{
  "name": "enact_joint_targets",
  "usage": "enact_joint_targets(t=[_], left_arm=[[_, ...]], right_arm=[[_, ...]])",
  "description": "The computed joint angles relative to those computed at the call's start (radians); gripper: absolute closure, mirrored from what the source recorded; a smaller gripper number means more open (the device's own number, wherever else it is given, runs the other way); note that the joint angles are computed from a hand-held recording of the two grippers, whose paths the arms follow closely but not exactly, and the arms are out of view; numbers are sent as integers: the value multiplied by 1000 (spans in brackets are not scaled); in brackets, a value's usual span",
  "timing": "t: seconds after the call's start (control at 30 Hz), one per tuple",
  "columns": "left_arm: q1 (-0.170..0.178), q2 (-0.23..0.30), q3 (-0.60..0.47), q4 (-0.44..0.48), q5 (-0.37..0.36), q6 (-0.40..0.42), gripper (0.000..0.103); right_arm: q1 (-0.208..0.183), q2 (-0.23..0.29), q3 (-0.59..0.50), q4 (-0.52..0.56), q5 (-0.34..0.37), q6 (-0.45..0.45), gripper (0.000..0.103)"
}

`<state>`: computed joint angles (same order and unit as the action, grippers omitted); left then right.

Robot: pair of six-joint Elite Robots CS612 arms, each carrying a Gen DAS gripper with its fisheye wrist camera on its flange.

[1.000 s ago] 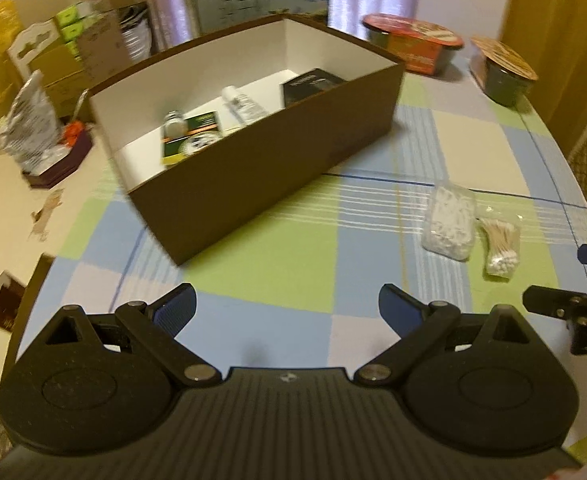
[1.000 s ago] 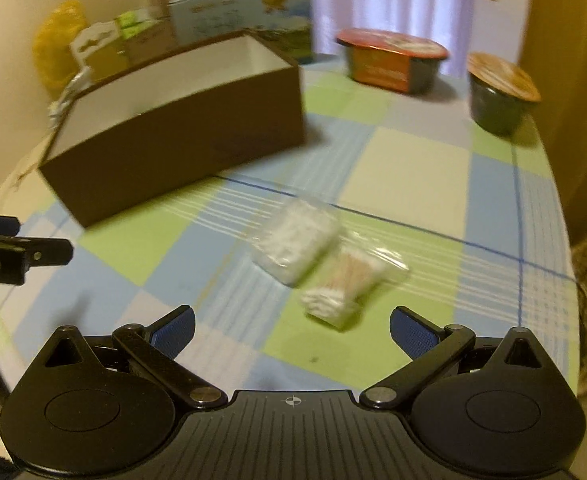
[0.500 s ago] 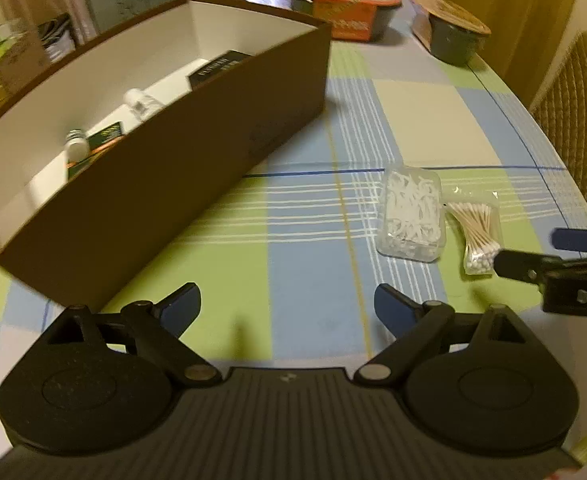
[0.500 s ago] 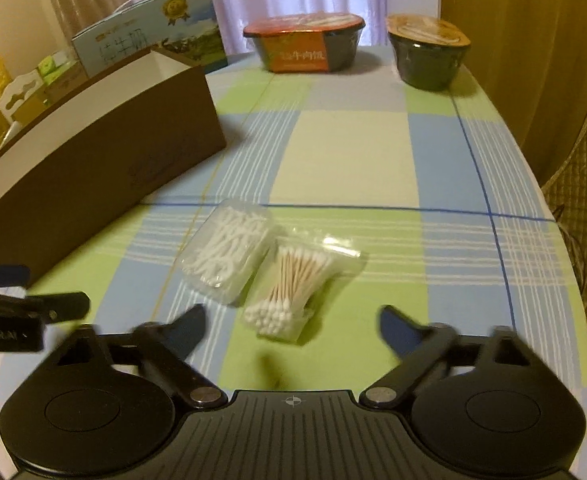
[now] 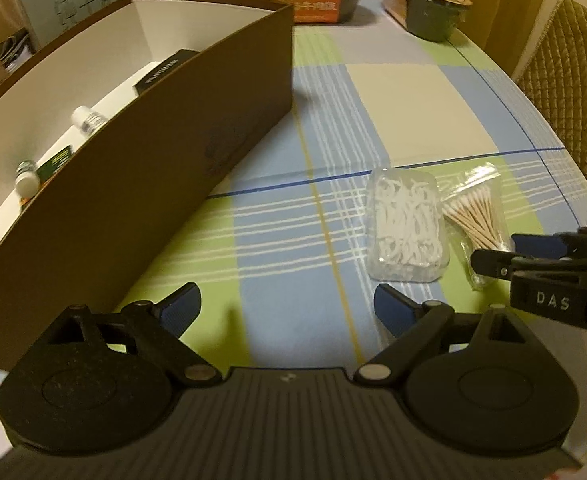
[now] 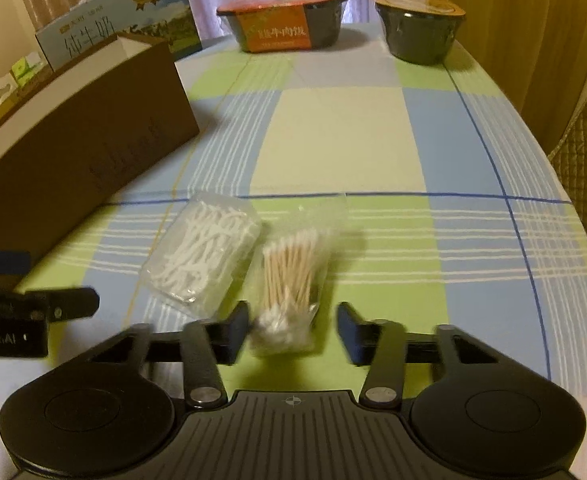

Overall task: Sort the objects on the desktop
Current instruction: 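Grasp the cotton swab bag with the right tool while the left tool grasps the floss pick box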

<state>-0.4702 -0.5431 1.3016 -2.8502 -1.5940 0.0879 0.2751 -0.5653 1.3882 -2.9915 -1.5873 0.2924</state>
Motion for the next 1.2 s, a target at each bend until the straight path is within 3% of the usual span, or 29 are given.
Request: enact_joint_targets(t=[0.4,0.63,0.67,0.77,0.8,0.83,0.87,1.03,1.2], left_arm=[[-14,66,-121,75,-149,124,16],[-30,114,-207,149,-143,170,24],[-32,121,-219,163,-134,173,26],[-33,139,-252,189,-136,178,34],[-34,141,-253,180,-131,179,37],[-35,142,-252,172,-129,183,47],[-34,141,-250,162,-132,189,50],[-28,133,-234,152,-93,141,50],[-10,115,-210,162,-34,36,50]], right_arm=[[-37,-27,48,-10,-73,68,73],[-50,-43,74,-13,-62,60,73],[-51,-43,75,-15,-61,59,70],[-49,-44,78,-27,-71,59,37],[-49,-44,80,-44,-73,58,35],[-49,-42,76,-44,-71,54,35],[-50,-40,72,-38,-71,47,34],[-49,-31,53,-25,-79,-3,34],[-46,-19,32,-9,-81,-72,35]])
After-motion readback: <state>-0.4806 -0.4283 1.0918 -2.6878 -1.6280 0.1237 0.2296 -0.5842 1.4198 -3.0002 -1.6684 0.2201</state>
